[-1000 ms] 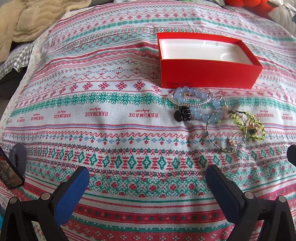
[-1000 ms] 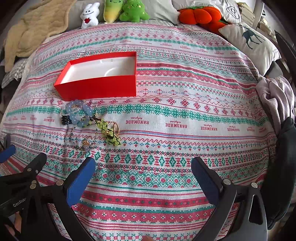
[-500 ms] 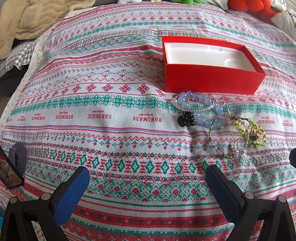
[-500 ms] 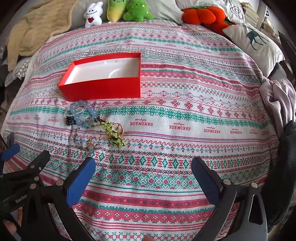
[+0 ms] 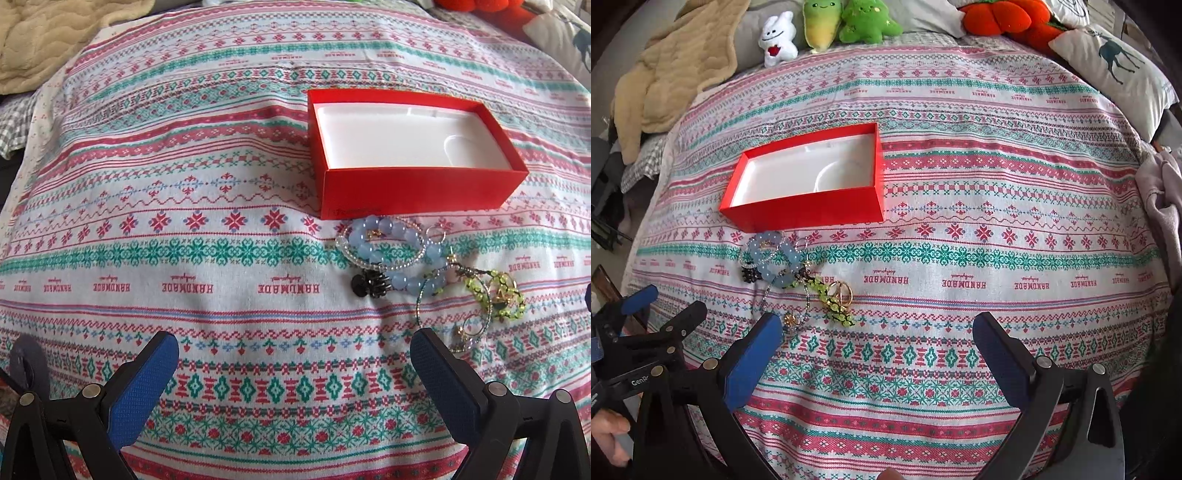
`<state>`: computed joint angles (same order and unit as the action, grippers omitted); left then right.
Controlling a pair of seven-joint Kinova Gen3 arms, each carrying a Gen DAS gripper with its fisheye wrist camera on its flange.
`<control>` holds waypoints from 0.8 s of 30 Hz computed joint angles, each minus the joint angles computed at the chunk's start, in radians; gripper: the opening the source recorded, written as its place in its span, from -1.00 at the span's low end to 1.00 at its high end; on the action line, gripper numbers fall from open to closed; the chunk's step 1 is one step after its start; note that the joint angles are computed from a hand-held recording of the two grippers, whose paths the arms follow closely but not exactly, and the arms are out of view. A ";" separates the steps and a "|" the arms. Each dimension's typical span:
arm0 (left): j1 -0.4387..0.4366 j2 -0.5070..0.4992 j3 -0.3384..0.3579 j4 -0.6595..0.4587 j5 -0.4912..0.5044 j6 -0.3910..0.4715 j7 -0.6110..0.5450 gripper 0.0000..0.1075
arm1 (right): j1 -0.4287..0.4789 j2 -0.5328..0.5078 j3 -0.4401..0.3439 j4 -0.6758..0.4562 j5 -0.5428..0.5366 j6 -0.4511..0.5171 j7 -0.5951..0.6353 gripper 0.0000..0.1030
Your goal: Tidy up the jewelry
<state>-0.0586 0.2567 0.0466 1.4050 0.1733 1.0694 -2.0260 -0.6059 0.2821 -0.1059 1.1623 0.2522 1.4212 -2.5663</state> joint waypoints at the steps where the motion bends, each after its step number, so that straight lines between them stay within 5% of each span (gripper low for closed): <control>1: -0.003 0.010 0.001 -0.013 0.005 0.004 -0.003 0.91 | 0.018 -0.001 0.000 0.007 -0.021 -0.018 0.011 1.00; 3: -0.016 0.034 0.003 -0.040 0.028 0.022 -0.003 0.90 | 0.053 0.000 0.001 0.022 -0.069 -0.049 0.030 0.95; 11: -0.090 0.176 0.026 -0.192 0.172 0.162 0.048 0.41 | 0.149 0.034 0.002 0.058 -0.230 -0.118 0.102 0.18; 24: -0.034 0.282 0.043 -0.304 0.148 0.249 0.164 -0.56 | 0.152 0.085 0.013 0.012 -0.248 -0.104 0.133 0.07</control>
<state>-0.0929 0.5385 0.0896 1.1013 0.3210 1.3184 -1.8623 -0.4540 0.3666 -0.0934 1.1740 0.0038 1.3173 -2.4336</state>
